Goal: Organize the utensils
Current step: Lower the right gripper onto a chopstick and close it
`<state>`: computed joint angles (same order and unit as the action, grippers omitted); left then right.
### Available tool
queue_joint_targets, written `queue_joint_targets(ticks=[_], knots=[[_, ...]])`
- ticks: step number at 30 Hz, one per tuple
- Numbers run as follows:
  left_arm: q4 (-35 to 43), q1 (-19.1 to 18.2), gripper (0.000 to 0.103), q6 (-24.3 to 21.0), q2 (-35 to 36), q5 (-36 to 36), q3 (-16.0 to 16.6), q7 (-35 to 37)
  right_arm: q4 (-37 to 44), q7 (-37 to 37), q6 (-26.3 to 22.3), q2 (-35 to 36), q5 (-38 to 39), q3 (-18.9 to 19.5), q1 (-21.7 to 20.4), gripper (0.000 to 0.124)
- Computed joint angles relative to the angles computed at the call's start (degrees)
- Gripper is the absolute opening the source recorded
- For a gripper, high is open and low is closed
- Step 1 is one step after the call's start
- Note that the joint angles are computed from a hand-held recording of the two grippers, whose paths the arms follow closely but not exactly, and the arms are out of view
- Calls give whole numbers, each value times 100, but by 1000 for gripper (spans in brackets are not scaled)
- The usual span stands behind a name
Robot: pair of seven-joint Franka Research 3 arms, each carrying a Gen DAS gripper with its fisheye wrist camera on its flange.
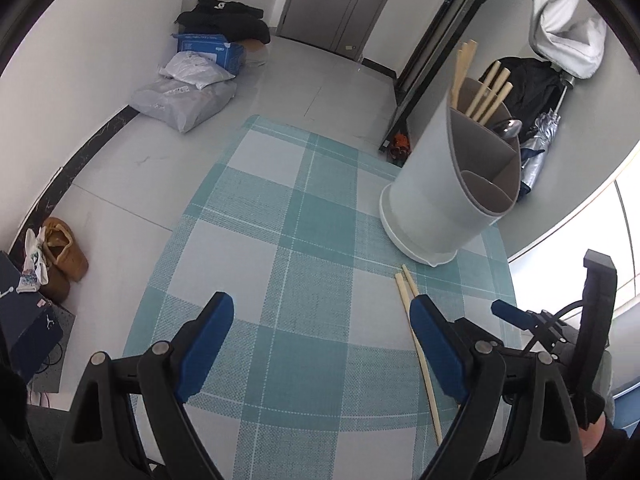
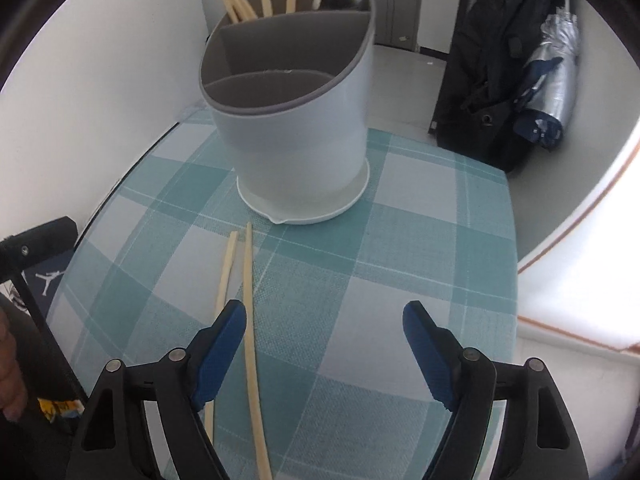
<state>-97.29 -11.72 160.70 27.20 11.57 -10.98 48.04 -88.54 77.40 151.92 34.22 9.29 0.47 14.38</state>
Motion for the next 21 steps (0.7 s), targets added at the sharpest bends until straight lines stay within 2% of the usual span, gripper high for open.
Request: queue_joint_targets(ticks=[1, 4, 7, 8, 11, 15, 17, 19, 21], knots=[[-25, 76, 88, -7, -4, -105, -62, 25, 169, -27, -143, 114, -1, 27, -1, 74], [-88, 208, 88, 9, -25, -330, -155, 72, 548, 104, -434, 382, -43, 1, 80, 59], [-119, 243, 88, 40, -49, -409, -142, 45, 669, 93, -449, 498, -21, 50, 95, 42], [-130, 256, 88, 50, -56, -433, -148, 47, 687, 23, -439, 518, -3, 91, 83, 32], [-154, 296, 88, 83, -71, -494, -163, 62, 739, -19, -376, 568, -155, 14, 212, 31], [-156, 386, 88, 75, -65, -637, -242, 164, 950, -86, -538, 688, -348, -31, 334, 22], [-150, 384, 88, 70, -63, -669, -237, 168, 1100, -95, -685, 753, -332, -4, 332, 17], [-144, 391, 88, 57, -66, -697, -243, 188, 1262, -113, -903, 812, -263, 51, 288, 7], [-157, 402, 88, 59, -76, -726, -250, 208, 1295, -200, -1088, 786, -168, 119, 218, 5]])
